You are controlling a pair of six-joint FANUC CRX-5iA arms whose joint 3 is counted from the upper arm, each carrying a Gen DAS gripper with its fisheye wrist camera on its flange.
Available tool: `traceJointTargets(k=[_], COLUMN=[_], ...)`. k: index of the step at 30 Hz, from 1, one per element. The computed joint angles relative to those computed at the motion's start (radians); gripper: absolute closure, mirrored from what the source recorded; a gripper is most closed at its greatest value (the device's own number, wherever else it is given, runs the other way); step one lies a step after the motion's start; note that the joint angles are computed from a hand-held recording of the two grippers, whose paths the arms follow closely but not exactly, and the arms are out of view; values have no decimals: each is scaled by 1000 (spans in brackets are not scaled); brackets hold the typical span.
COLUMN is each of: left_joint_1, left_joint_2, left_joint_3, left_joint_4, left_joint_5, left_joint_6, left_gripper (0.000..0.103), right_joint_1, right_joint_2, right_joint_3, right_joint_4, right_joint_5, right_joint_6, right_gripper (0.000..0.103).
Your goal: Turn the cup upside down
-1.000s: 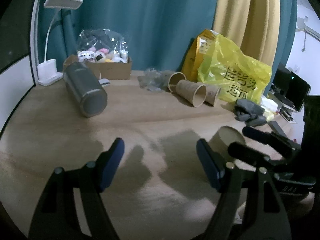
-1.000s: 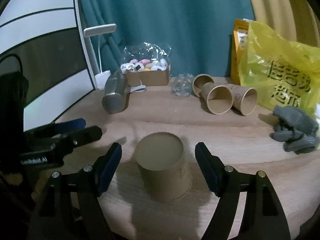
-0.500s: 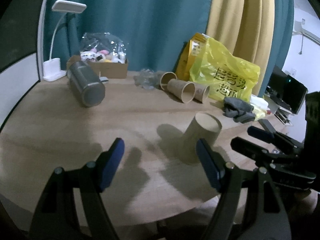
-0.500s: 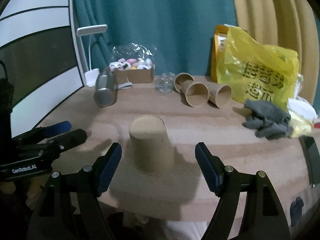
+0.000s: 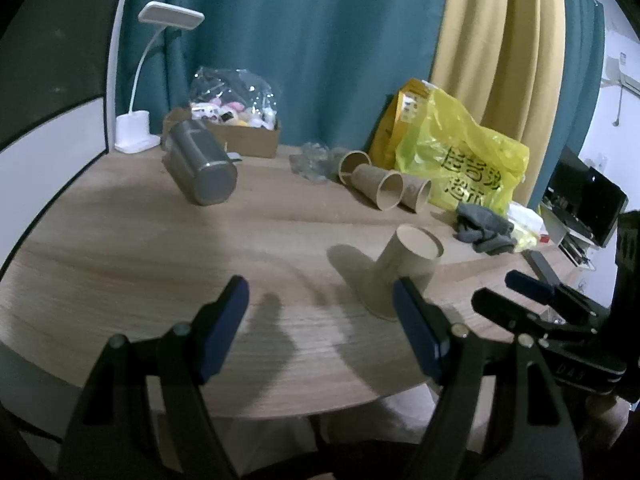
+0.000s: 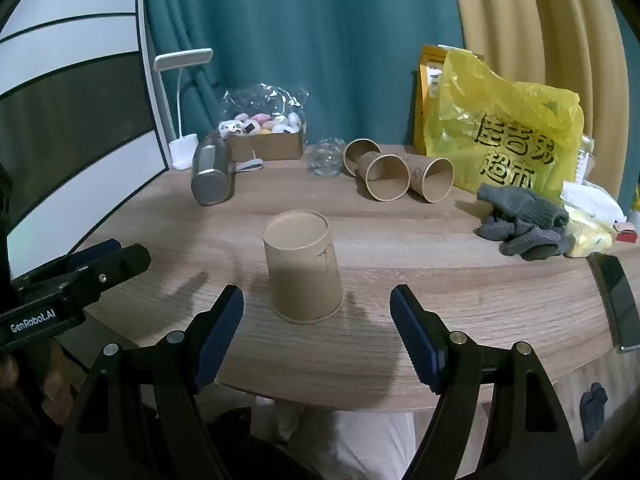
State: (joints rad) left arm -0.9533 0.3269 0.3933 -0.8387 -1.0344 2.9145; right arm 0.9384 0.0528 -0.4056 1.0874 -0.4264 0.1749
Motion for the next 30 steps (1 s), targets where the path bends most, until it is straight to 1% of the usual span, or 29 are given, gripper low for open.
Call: traceJointTargets(k=[30], left_joint_1=[-11], left_joint_2=[7], left_joint_3=[21], left_joint_4=[-11], left_joint_5=[-36], left_joint_6=[-17], left_gripper=[27], right_joint_1=[-2], right_joint_2=[-8], right_joint_3=[-8], right_joint_4=[2], right_joint_5=[7], right_joint_6=[-1], right_gripper=[24])
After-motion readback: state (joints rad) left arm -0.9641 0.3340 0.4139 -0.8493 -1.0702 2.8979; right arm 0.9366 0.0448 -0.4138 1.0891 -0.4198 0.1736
